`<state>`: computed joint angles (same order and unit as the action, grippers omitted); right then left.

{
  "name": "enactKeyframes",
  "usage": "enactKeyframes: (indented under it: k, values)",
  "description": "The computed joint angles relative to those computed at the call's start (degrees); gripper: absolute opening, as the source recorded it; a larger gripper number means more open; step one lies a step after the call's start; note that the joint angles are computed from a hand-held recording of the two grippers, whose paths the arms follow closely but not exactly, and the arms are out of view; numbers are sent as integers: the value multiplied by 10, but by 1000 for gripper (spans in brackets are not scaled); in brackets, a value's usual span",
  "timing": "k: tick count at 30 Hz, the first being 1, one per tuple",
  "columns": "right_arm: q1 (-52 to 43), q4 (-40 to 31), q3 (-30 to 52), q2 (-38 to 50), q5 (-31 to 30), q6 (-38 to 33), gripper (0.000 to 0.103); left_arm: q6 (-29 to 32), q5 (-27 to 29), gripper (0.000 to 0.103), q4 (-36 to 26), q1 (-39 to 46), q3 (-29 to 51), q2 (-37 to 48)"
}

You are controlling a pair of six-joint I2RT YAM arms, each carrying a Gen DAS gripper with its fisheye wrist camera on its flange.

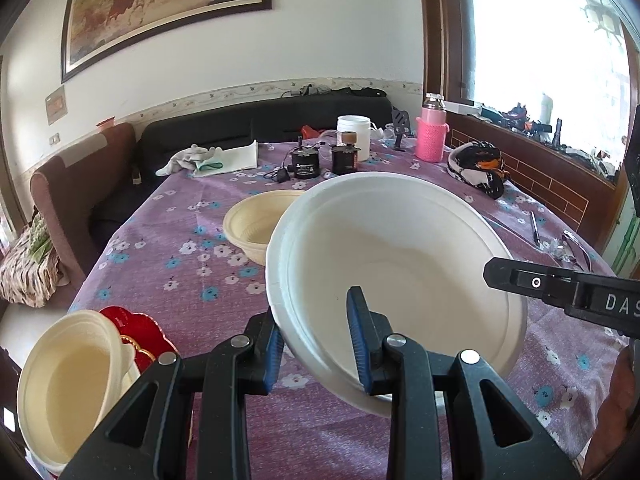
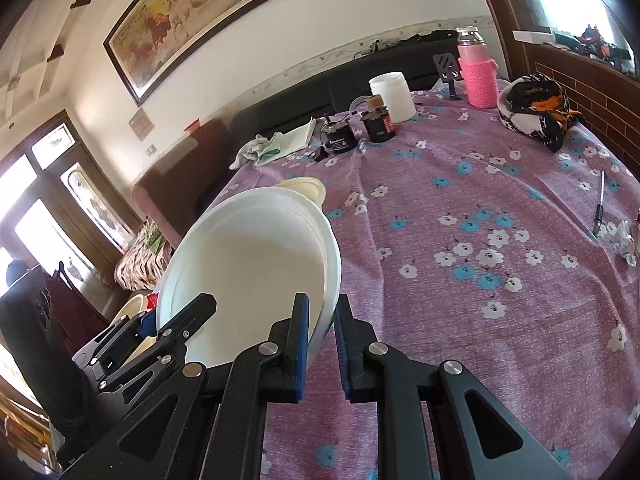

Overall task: Organize plates and bowls
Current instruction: 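Carry the white bowl with the right gripper toward the plate stack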

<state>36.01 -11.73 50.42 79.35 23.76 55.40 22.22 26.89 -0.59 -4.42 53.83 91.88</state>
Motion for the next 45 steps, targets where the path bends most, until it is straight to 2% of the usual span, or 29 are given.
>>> enactKeyframes:
  k: [16, 45]
  values:
    - [31, -57, 92, 54, 27, -12, 16, -6, 35, 28, 1, 47, 0, -10]
    - [54, -110, 262, 166, 26, -77, 16, -27, 69, 29, -1, 135, 29, 7]
